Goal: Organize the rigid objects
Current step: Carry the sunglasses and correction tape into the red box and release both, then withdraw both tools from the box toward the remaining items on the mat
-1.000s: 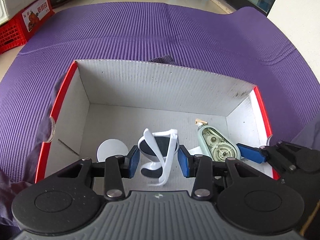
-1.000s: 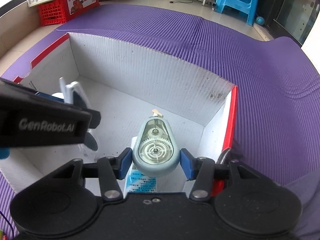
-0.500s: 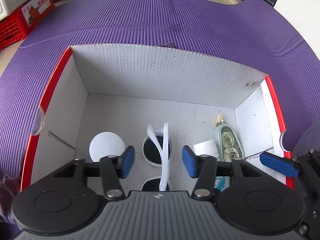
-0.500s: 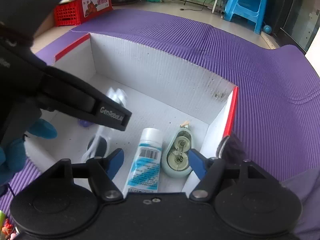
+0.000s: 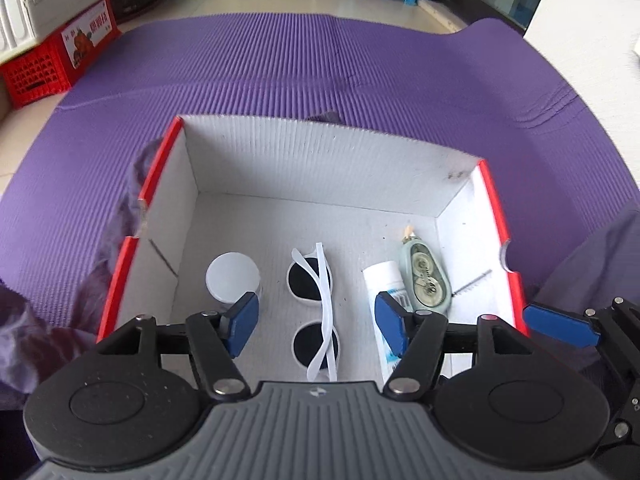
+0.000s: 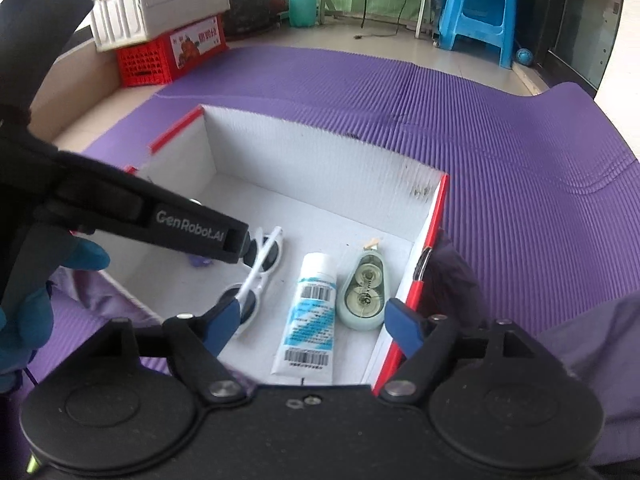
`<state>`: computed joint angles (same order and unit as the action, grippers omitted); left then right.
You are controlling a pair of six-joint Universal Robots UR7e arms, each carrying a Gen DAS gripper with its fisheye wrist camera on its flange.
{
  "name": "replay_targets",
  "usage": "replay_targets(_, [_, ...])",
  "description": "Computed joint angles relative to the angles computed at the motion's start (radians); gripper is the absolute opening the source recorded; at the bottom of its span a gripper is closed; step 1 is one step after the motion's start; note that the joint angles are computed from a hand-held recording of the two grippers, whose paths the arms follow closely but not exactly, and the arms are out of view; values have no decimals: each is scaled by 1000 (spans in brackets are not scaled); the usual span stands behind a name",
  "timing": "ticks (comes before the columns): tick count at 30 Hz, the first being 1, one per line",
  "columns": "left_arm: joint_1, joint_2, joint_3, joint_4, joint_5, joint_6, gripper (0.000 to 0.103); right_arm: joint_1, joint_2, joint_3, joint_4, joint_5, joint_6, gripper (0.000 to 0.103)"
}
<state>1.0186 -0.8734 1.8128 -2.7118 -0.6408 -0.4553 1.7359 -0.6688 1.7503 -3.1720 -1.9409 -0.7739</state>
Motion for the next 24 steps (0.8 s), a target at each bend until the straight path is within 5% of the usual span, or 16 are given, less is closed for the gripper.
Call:
replay_targets(11, [-130, -129, 165, 15, 93, -91, 64, 17, -144, 167, -47, 74, 23, 93])
replay_targets(15, [-186, -180, 227, 28, 130, -134, 78, 18, -196, 225, -69, 108, 27, 97])
replay_targets(24, [-292, -274, 333, 121, 153, -254, 86, 27, -297, 343, -101, 160, 43, 102])
